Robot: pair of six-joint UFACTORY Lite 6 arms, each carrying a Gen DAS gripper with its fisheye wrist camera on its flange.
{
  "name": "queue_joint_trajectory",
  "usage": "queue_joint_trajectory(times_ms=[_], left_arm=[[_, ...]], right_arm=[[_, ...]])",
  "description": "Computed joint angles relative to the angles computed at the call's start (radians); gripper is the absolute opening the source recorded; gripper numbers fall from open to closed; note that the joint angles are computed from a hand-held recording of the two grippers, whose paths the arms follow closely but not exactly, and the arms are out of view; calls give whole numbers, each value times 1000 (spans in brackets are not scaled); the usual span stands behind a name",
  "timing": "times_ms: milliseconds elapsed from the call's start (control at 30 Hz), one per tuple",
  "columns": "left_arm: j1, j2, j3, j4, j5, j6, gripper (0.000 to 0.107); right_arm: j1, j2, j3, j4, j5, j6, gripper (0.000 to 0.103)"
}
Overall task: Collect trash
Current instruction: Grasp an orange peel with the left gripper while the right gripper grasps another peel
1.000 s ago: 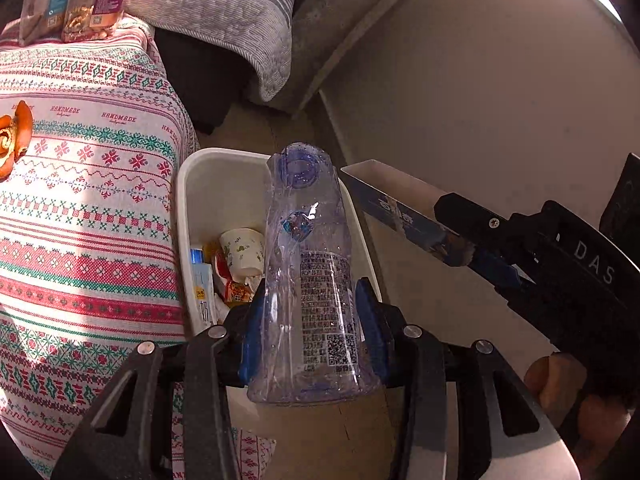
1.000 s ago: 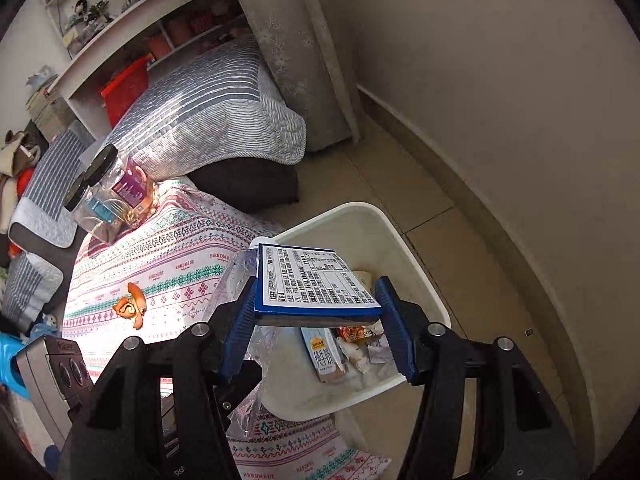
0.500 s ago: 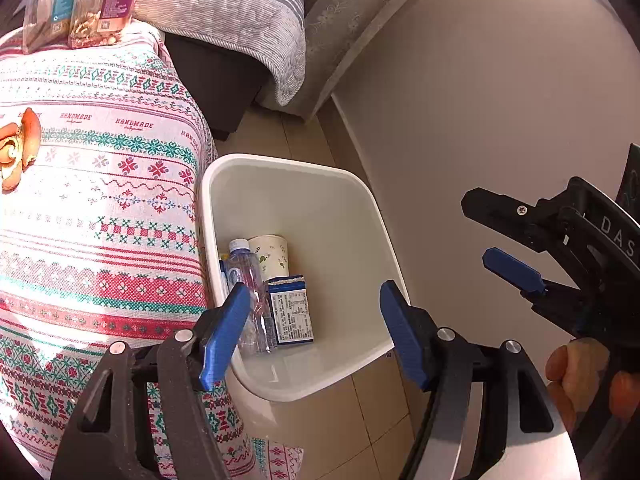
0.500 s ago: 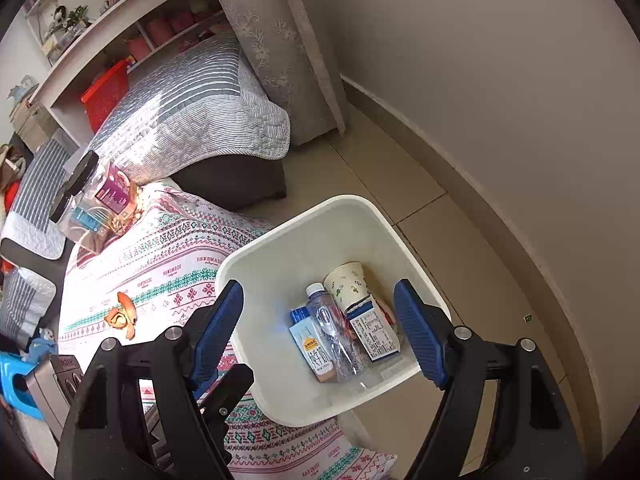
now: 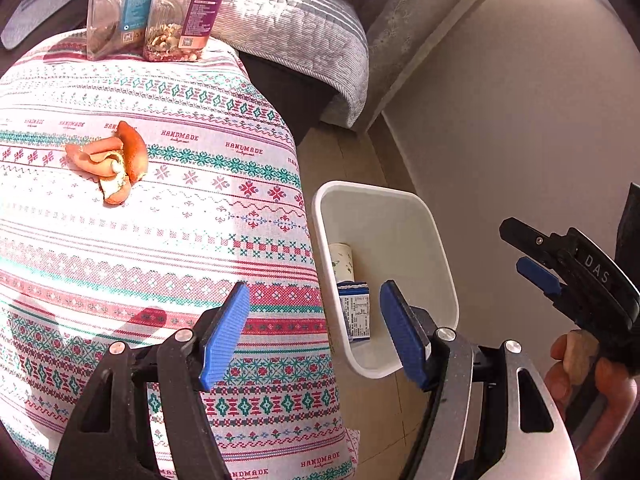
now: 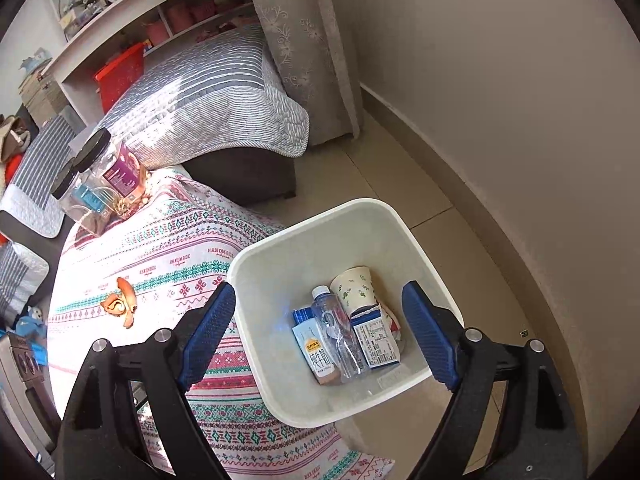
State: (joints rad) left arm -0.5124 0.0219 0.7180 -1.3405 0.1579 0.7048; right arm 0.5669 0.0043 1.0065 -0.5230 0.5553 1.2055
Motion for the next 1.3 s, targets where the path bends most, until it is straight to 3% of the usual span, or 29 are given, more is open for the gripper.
queue_joint_trajectory(times_ms=[67, 167, 300, 533, 700, 767, 933, 1133, 1300], left_arm=[[49, -80, -56, 148, 23, -116, 66], [154, -98, -62, 192, 74, -105, 66], [257, -189, -90, 400, 129, -254, 66], [523, -232, -86, 489, 256, -179, 66], [876, -101, 41, 416, 392, -21, 66], [941, -57, 83, 402, 401, 18, 66], [936, 50, 111, 326, 384, 108, 65], [772, 168, 151, 217, 275, 205, 66], [709, 267, 219, 94, 274, 290, 66]], right_arm=[[17, 21, 20, -12, 7, 7, 83], [47, 59, 60, -34, 18, 21, 83], [87, 119, 118, -55, 33, 36, 83], [128, 222, 212, -44, 44, 20, 87], [170, 311, 307, 5, 36, -38, 87], [188, 358, 359, 51, 23, -90, 87], [242, 524, 557, 132, 41, -202, 86], [251, 749, 823, 306, 71, -358, 74], [242, 907, 1035, 407, 105, -443, 63]])
